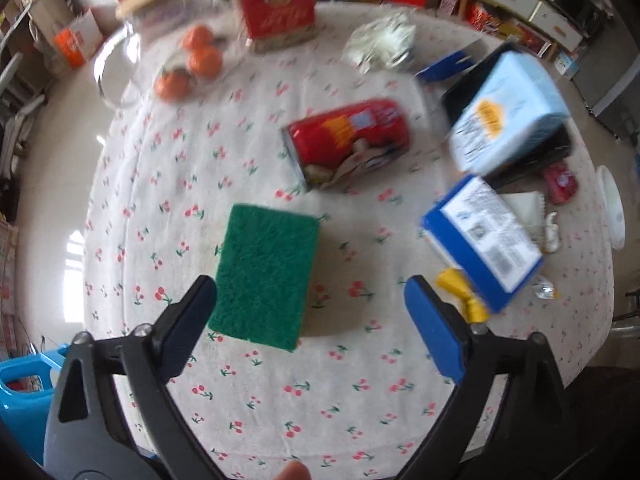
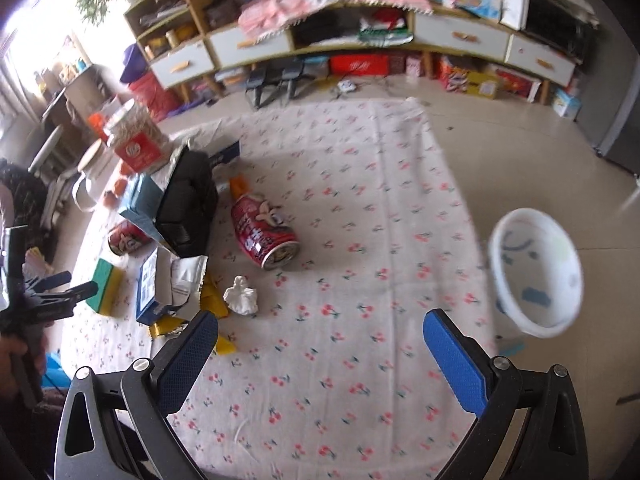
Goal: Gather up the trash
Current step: 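Grasp the green sponge with the left tool while the right tool grasps the red can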
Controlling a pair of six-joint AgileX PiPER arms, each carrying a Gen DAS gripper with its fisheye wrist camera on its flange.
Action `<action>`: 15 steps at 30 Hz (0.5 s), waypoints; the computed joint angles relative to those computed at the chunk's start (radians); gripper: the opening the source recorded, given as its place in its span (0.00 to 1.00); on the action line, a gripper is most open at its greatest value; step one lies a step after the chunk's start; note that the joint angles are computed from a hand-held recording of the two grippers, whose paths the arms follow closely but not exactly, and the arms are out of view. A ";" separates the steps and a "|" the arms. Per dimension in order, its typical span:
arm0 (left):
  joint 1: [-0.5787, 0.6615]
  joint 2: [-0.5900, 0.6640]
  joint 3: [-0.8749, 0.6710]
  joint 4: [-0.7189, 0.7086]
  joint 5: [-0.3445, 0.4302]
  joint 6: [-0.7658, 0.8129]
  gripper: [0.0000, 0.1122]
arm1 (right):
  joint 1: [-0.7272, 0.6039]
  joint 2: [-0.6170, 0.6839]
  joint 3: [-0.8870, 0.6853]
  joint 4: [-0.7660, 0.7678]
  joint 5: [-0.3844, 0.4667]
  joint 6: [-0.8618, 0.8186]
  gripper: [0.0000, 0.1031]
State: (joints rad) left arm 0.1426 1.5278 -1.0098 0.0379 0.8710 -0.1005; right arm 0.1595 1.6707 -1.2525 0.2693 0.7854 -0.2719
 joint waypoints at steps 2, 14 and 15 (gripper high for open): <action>0.028 0.039 0.000 0.010 -0.019 0.027 0.77 | 0.017 0.071 -0.046 -0.009 -0.002 0.006 1.00; 0.100 0.074 0.018 -0.055 -0.052 0.164 0.55 | 0.147 0.379 -0.371 -0.146 0.073 0.069 1.00; 0.105 0.067 0.018 -0.064 -0.056 0.175 0.55 | 0.151 0.396 -0.389 -0.149 0.078 0.071 1.00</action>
State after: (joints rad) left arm 0.2472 1.5951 -0.9916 -0.0257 0.8147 0.0746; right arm 0.3107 2.0671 -1.6417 0.1206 0.8632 -0.2012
